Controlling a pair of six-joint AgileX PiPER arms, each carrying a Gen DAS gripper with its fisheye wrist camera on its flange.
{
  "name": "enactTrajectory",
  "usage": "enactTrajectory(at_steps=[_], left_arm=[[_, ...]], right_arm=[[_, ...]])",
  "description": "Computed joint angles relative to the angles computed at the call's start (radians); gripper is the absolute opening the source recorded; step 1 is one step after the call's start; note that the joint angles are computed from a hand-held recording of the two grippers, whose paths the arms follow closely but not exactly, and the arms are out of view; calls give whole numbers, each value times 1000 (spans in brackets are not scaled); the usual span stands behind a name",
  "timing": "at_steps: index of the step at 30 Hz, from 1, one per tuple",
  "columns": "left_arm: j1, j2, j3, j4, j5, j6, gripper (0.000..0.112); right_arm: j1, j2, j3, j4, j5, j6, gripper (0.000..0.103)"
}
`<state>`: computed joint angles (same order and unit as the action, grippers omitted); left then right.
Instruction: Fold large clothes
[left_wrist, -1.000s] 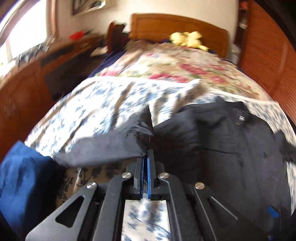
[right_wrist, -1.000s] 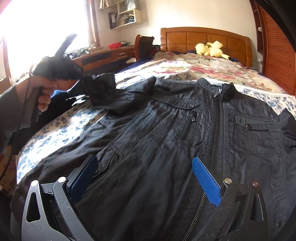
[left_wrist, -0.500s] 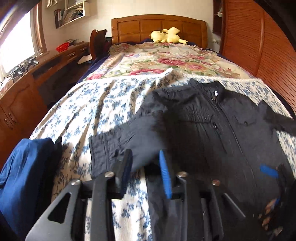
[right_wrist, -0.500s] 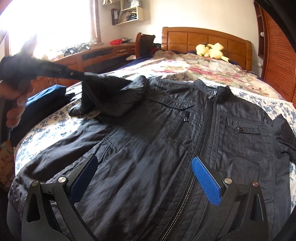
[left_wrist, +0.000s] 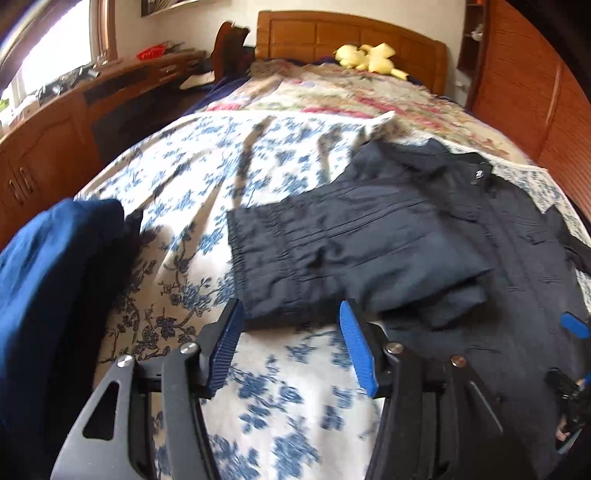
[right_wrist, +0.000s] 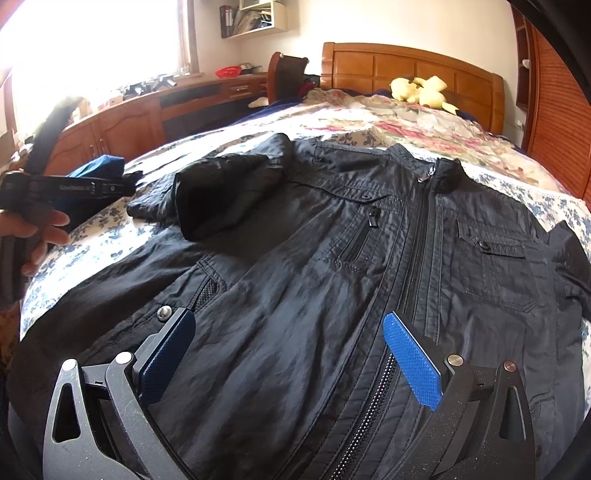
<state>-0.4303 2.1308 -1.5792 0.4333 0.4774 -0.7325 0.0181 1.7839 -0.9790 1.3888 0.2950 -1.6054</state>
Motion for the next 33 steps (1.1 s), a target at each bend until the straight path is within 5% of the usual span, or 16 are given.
enactTrajectory(at_steps=[16,17,19,22,33], left_arm=[[80,175,-206,-280,85,181,53],[84,182,-221,-313,96,227,49],[90,209,-290,-398,160,339,24],[61,187,-339,-305,223,269,10],[-205,14,-409,36,284,63,9]], right_arm=[[0,15,-12,-38,8,37,103],[0,14,-11,-31,8,32,103],[0,12,-8,-16,7,19,103],[-22,-3,-2,-23,49,27,103],[-221,-154,100,-44,175,-26,103]])
